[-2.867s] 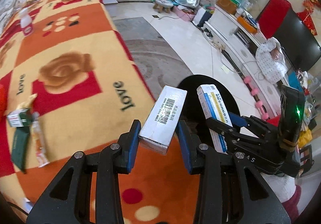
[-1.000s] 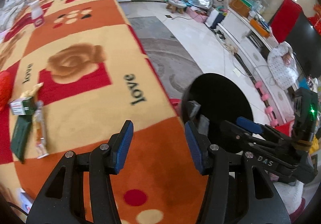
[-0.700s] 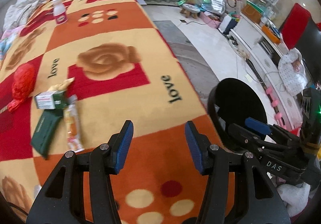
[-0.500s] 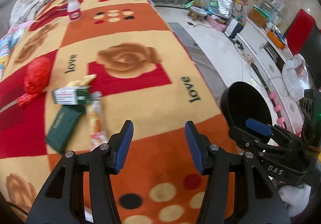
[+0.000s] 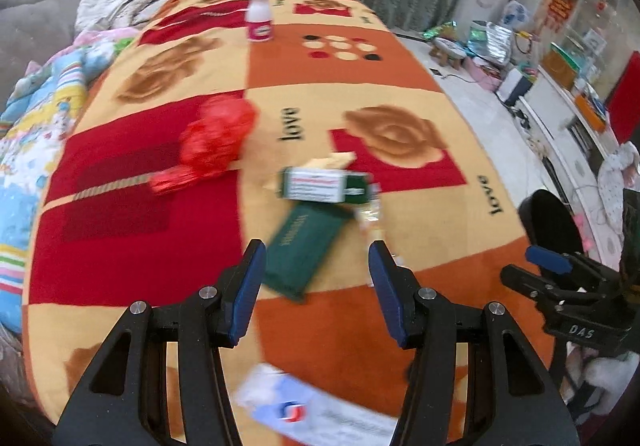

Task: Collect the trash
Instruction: 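Move both empty tools back over the blanket toward the green pack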

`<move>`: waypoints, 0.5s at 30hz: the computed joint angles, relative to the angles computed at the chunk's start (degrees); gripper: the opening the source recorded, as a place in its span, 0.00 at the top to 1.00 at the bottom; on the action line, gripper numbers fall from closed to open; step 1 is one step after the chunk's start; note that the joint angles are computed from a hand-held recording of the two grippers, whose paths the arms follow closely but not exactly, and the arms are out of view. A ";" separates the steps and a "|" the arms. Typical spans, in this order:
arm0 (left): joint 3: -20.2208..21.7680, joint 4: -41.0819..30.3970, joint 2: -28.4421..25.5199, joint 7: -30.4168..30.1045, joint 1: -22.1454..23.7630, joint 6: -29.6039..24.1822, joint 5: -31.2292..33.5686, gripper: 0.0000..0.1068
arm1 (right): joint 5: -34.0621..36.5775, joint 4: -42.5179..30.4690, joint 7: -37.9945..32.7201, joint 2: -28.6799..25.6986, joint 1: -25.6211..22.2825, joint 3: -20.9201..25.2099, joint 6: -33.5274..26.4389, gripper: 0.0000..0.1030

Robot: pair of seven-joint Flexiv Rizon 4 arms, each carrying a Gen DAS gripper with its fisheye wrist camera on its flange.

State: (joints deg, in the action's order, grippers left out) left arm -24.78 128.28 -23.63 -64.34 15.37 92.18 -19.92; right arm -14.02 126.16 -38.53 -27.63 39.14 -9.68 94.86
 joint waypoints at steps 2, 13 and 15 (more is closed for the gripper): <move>-0.46 0.56 -0.10 0.68 2.07 0.07 -0.10 0.51 | -0.44 -1.36 -0.17 -0.52 -0.12 0.84 -0.79 0.32; -1.09 1.94 -1.32 4.44 8.20 -2.17 -3.26 0.51 | -2.94 -14.88 -5.25 -8.57 -9.05 14.09 -7.11 0.30; -2.37 2.13 -1.58 5.54 9.42 -2.43 -3.79 0.51 | -3.25 -17.86 -6.10 -10.44 -9.45 14.96 -8.89 0.30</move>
